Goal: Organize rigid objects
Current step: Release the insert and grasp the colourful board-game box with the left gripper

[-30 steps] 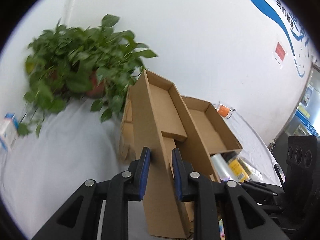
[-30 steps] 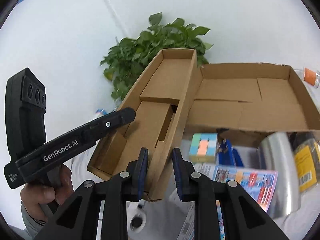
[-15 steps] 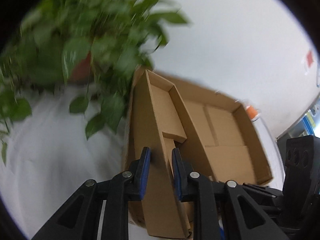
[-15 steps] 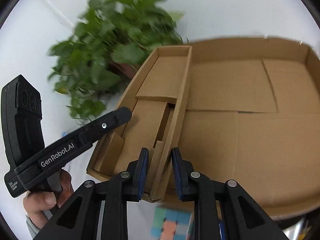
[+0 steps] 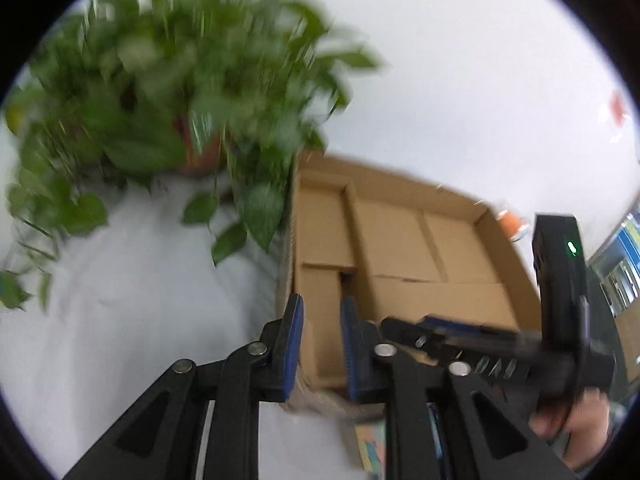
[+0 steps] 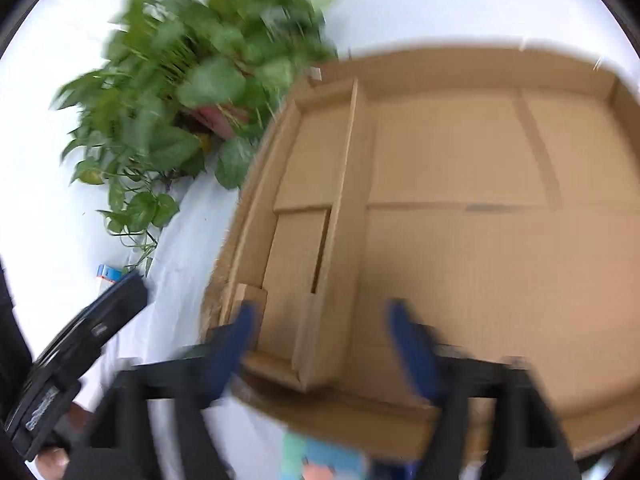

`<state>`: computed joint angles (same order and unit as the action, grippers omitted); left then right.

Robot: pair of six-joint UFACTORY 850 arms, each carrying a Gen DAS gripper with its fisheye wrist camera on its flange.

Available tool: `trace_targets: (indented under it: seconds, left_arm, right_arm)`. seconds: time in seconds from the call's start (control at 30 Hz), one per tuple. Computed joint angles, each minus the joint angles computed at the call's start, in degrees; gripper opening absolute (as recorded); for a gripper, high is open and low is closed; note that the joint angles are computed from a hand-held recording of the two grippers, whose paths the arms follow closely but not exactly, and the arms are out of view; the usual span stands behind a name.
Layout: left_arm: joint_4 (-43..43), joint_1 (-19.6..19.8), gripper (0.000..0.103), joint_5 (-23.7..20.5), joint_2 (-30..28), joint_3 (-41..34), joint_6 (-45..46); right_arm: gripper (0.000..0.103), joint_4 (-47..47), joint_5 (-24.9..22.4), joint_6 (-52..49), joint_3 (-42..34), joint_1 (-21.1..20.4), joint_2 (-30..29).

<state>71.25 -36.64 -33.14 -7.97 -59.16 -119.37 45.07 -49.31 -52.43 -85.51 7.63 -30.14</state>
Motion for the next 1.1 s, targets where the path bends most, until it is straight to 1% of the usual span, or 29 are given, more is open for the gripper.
trace_targets:
  seconds: [0.03, 0.07, 0.1, 0.13, 0.17, 0.23, 0.3, 0.37, 0.43, 0.5, 0.53, 0.57, 0.6, 0.67, 0.73, 0.77, 0.8, 0.87, 0.93, 1.0, 1.07, 1.1]
  left_arm:
    - [1.2, -2.6, 0.056, -4.1, 0.9, 0.3, -1.6]
    - [2.8, -6.1, 0.088, -10.0, 1.6, 0.6, -5.0]
    - [4.9, -8.7, 0.097, -14.7, 1.5, 0.6, -9.1]
    - [6.9, -11.1, 0.103, -18.5, 1.6, 0.6, -11.6]
    - [7.6, -13.2, 0.103, -21.2, 1.3, 0.0, -11.6]
    - [3.2, -15.9, 0.103, -23.3, -0.7, -3.3, -5.5]
    - [2.6, -18.3, 0.103, -25.6, -2.1, -5.0, -3.8]
    - [1.8, -20.9, 0.103, -27.4, -3.7, -6.6, -3.7]
    - [0.5, -21.7, 0.103, -27.2, -4.8, -7.7, -2.0]
    - [-1.2, -22.9, 0.103, -28.1, -5.6, -8.7, -1.7]
    - [-1.7, -23.3, 0.103, -27.1, -5.3, -8.2, -3.0]
    - [-2.3, -23.3, 0.103, -24.9, -4.8, -7.4, -4.3]
    - [-3.9, -23.0, 0.103, -21.5, -4.1, -6.4, -5.6]
    - [-6.6, -22.5, 0.103, -15.9, -3.4, -4.7, -8.0]
    - [-6.2, -22.3, 0.102, -10.9, -3.4, -3.0, -11.4]
    - [-4.3, -22.0, 0.102, -7.3, -3.7, -2.0, -14.1]
    - [-3.1, -22.1, 0.102, -5.2, -4.4, -1.8, -15.6]
    - [-3.2, -21.2, 0.102, -0.1, -6.6, -2.4, -14.8]
    - [-5.6, -20.7, 0.101, 1.8, -8.4, -3.5, -13.1]
    - [-5.3, -20.2, 0.101, 4.2, -9.6, -3.8, -14.3]
    - [-5.6, -19.8, 0.099, 5.7, -10.5, -4.2, -14.8]
    - [-5.0, -19.6, 0.098, 6.2, -10.8, -4.2, -15.7]
  right_arm:
    - [0.089, 1.2, 2.8, -3.4, 2.4, -0.7, 2.9]
    - [0.092, 3.3, 5.5, -7.8, 5.1, -1.8, 6.2]
    - [0.099, 6.4, 7.6, -12.8, 7.9, -3.2, 9.4]
    - [0.103, 9.4, 8.8, -16.7, 10.5, -4.9, 12.3]
    - [0.103, 11.1, 9.4, -19.0, 12.5, -6.4, 14.4]
    - [0.103, 12.1, 9.4, -23.3, 16.5, -9.2, 18.8]
    - [0.103, 14.7, 10.1, -29.0, 21.2, -12.1, 23.4]
    - [0.103, 17.9, 7.6, -33.9, 25.4, -16.0, 27.1]
    - [0.102, 17.3, 3.4, -38.2, 27.4, -20.8, 29.1]
    - [0.102, 19.2, 0.0, -46.2, 29.9, -25.4, 31.2]
    - [0.102, 20.1, -1.0, -50.0, 31.5, -27.2, 32.3]
    - [0.102, 20.0, -3.2, -53.1, 32.3, -29.7, 32.6]
    - [0.102, 18.2, -6.0, -54.5, 32.5, -32.1, 32.2]
    - [0.102, 12.6, -11.0, -53.4, 32.2, -35.7, 30.7]
    - [0.102, 10.3, -14.7, -53.7, 32.6, -38.9, 29.4]
    - [0.102, 8.4, -15.7, -53.3, 32.9, -39.8, 28.7]
    - [0.102, 7.1, -16.5, -52.7, 33.5, -40.5, 28.2]
    - [0.102, 4.7, -18.5, -51.9, 34.2, -40.9, 26.7]
    - [0.101, 3.8, -16.8, -52.6, 36.4, -40.3, 27.4]
    - [0.101, 5.2, -15.7, -53.8, 38.1, -40.0, 27.6]
    - [0.101, 4.8, -12.3, -54.5, 39.9, -38.7, 28.2]
    - [0.098, 4.6, -11.1, -54.2, 40.4, -37.8, 28.3]
